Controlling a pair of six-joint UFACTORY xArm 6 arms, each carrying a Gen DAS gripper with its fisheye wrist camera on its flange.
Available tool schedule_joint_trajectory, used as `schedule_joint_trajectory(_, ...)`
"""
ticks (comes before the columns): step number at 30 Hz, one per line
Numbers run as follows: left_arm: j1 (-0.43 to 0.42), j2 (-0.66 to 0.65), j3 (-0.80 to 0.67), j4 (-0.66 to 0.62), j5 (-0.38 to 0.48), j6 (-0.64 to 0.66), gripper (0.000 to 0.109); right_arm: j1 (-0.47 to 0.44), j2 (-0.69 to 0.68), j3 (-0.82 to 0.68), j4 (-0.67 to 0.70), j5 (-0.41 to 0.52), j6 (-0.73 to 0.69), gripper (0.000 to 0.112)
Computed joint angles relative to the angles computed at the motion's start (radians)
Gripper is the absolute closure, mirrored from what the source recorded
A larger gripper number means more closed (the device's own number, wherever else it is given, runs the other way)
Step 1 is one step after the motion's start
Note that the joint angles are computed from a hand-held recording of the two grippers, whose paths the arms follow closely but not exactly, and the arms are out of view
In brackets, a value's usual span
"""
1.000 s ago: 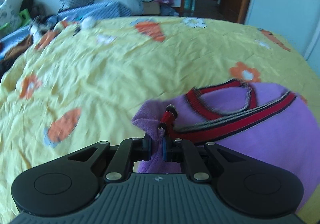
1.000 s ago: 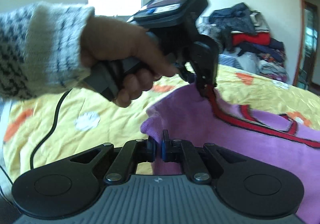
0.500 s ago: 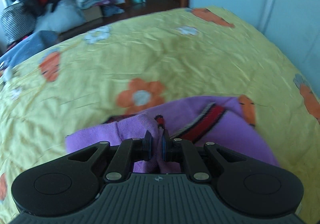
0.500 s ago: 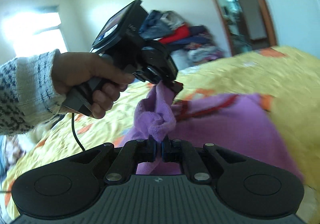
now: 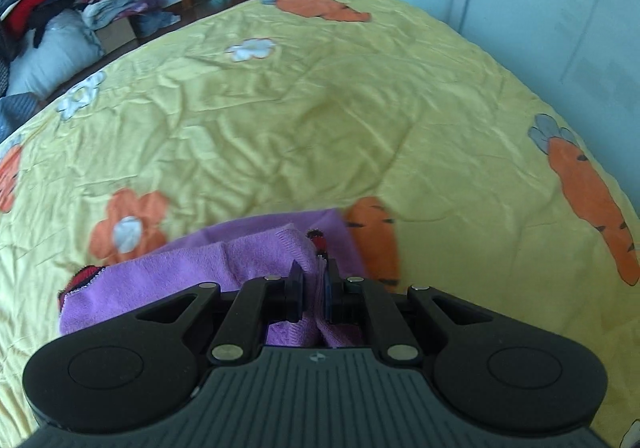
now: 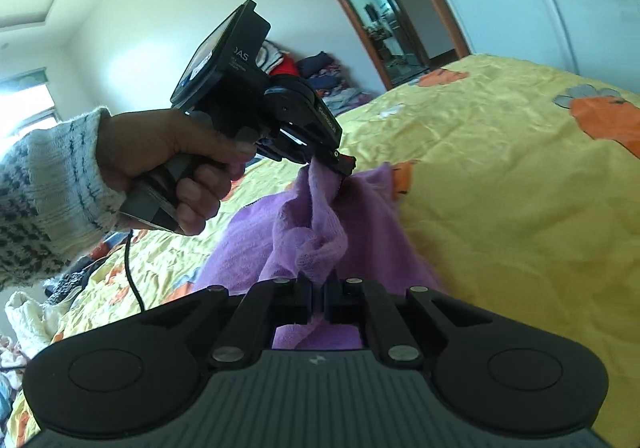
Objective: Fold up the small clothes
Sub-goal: 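Lift the collar edge with both grippers and fold it over the body, then lower the folded sweater onto the bedspread and open both grippers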
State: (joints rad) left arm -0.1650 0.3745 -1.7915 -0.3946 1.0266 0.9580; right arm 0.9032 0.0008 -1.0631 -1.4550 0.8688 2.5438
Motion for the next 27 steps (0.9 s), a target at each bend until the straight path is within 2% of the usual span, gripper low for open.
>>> schedule_joint_trajectory(2,-0.012,0.001,0.006,-0.001,-0.002,-0.011,0.097,-0.001,-0.015,0.019,0.027,0.007,0.003,0.108)
schedule_joint_trajectory(4,-0.016,0.024,-0.02,-0.026,0.031,-0.016,0.094,-0.032,-0.029,0.04,0.07,-0.045,0.011,0.107)
schedule_joint_trajectory(5,-0.01,0.057,-0.07,-0.051,0.082,-0.045,0.075,-0.044,-0.031,0.045,0.097,-0.072,-0.017,0.107)
schedule_joint_trajectory(6,-0.001,0.103,-0.146,-0.062,0.158,-0.094,0.061,-0.056,-0.028,0.039,0.151,-0.1,-0.087,0.105)
schedule_joint_trajectory(7,0.009,0.125,-0.187,-0.072,0.192,-0.145,0.038,-0.057,-0.029,0.034,0.198,-0.094,-0.134,0.093)
schedule_joint_trajectory(8,0.026,0.118,-0.186,-0.101,0.187,-0.159,0.035,-0.036,-0.041,0.038,0.204,-0.047,-0.139,0.082)
schedule_joint_trajectory(9,0.046,0.099,-0.17,-0.132,0.173,-0.142,0.035,-0.01,-0.052,0.038,0.183,0.01,-0.154,0.058)
schedule_joint_trajectory(10,0.07,0.077,-0.156,-0.158,0.168,-0.111,0.035,0.005,-0.064,0.04,0.158,0.047,-0.19,0.053)
schedule_joint_trajectory(11,0.097,0.054,-0.139,-0.181,0.162,-0.084,0.032,0.003,-0.079,0.049,0.123,0.042,-0.208,0.052)
schedule_joint_trajectory(14,0.197,-0.012,-0.074,-0.24,0.162,-0.019,0.022,-0.097,-0.099,0.064,0.0,-0.15,-0.199,0.054)
schedule_joint_trajectory(17,0.286,-0.074,0.009,-0.259,0.219,0.049,0.022,-0.202,-0.044,0.015,-0.026,-0.307,-0.24,0.057)
schedule_joint_trajectory(18,0.306,-0.096,0.046,-0.261,0.226,0.077,0.022,-0.236,-0.021,-0.003,-0.019,-0.364,-0.254,0.057)
schedule_joint_trajectory(20,0.33,-0.162,0.156,-0.261,0.19,0.129,0.019,-0.285,0.034,-0.042,0.094,-0.452,-0.366,0.057)
schedule_joint_trajectory(21,0.335,-0.189,0.208,-0.257,0.165,0.156,0.019,-0.301,0.049,-0.048,0.121,-0.479,-0.387,0.063)
schedule_joint_trajectory(22,0.333,-0.213,0.253,-0.247,0.143,0.17,0.018,-0.315,0.059,-0.051,0.107,-0.516,-0.375,0.1)
schedule_joint_trajectory(23,0.333,-0.229,0.287,-0.241,0.128,0.183,0.018,-0.313,0.067,-0.058,0.116,-0.51,-0.379,0.107)
schedule_joint_trajectory(27,0.339,-0.284,0.389,-0.242,0.075,0.218,0.016,-0.235,0.034,-0.061,0.158,-0.323,-0.469,0.108)
